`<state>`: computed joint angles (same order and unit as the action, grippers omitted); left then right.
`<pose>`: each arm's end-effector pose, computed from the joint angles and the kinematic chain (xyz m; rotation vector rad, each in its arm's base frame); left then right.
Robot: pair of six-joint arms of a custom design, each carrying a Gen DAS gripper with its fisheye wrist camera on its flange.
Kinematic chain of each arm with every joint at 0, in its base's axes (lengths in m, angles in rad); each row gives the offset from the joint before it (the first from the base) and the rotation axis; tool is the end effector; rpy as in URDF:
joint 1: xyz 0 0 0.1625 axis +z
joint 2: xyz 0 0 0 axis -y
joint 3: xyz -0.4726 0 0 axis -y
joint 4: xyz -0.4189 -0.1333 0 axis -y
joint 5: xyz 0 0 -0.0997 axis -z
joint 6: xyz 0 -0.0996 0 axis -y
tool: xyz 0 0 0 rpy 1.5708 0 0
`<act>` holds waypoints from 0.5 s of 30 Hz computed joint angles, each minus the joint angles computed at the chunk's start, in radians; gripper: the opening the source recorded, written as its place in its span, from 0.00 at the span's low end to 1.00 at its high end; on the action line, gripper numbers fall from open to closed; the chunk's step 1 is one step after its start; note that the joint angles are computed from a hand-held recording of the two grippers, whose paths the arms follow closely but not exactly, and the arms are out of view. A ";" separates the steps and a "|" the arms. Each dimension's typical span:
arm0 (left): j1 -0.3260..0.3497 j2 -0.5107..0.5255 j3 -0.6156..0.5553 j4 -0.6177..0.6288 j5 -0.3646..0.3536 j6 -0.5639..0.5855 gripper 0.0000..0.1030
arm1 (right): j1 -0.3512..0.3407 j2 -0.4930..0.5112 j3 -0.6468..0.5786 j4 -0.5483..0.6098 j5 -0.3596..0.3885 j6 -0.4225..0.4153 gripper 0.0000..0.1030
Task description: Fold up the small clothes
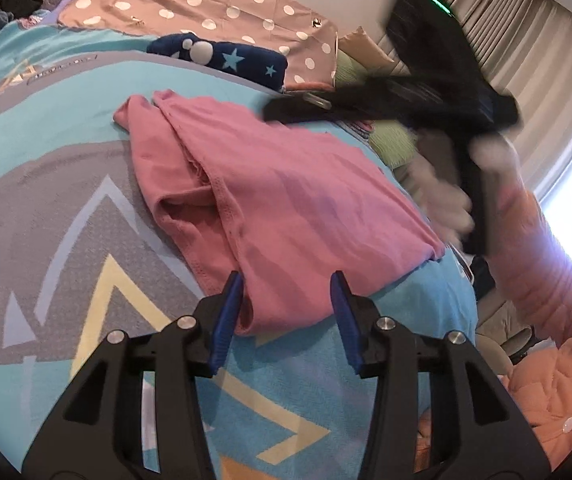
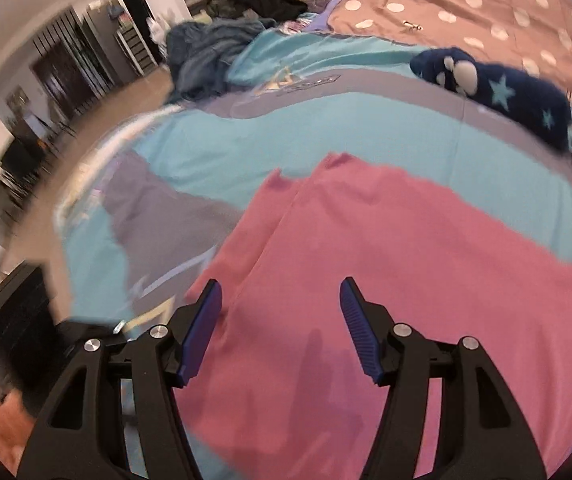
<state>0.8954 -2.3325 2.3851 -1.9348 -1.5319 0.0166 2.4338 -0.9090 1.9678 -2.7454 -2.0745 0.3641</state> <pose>-0.0290 -0.2556 0.4183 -1.0227 -2.8643 0.4709 0.5149 -0.3284 0.0950 0.6381 -2.6705 0.5369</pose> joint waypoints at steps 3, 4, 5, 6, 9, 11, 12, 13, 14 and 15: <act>-0.004 -0.008 0.008 0.003 -0.006 -0.013 0.43 | -0.027 0.070 -0.099 0.072 -0.057 0.010 0.60; -0.002 -0.009 0.009 0.002 -0.008 -0.015 0.43 | -0.034 0.090 -0.128 0.091 -0.072 0.019 0.59; 0.001 -0.012 0.011 0.003 -0.010 -0.020 0.43 | -0.042 0.114 -0.162 0.109 -0.092 0.026 0.59; 0.007 -0.008 0.012 -0.001 -0.011 -0.024 0.43 | -0.049 0.134 -0.191 0.128 -0.106 0.031 0.59; 0.017 -0.002 0.012 -0.003 -0.014 -0.035 0.43 | -0.067 0.193 -0.276 0.203 -0.142 0.055 0.58; 0.021 0.002 0.010 -0.004 -0.019 -0.036 0.43 | -0.078 0.224 -0.321 0.262 -0.153 0.085 0.58; 0.022 0.004 0.009 -0.005 -0.019 -0.035 0.43 | -0.084 0.240 -0.341 0.292 -0.165 0.104 0.58; 0.030 0.010 0.004 -0.005 -0.023 -0.028 0.43 | -0.087 0.251 -0.355 0.311 -0.175 0.115 0.57; 0.037 0.018 0.002 -0.010 -0.031 -0.025 0.43 | -0.093 0.263 -0.369 0.331 -0.183 0.129 0.50; 0.048 0.033 0.002 -0.026 -0.043 -0.018 0.43 | -0.097 0.272 -0.379 0.345 -0.185 0.137 0.34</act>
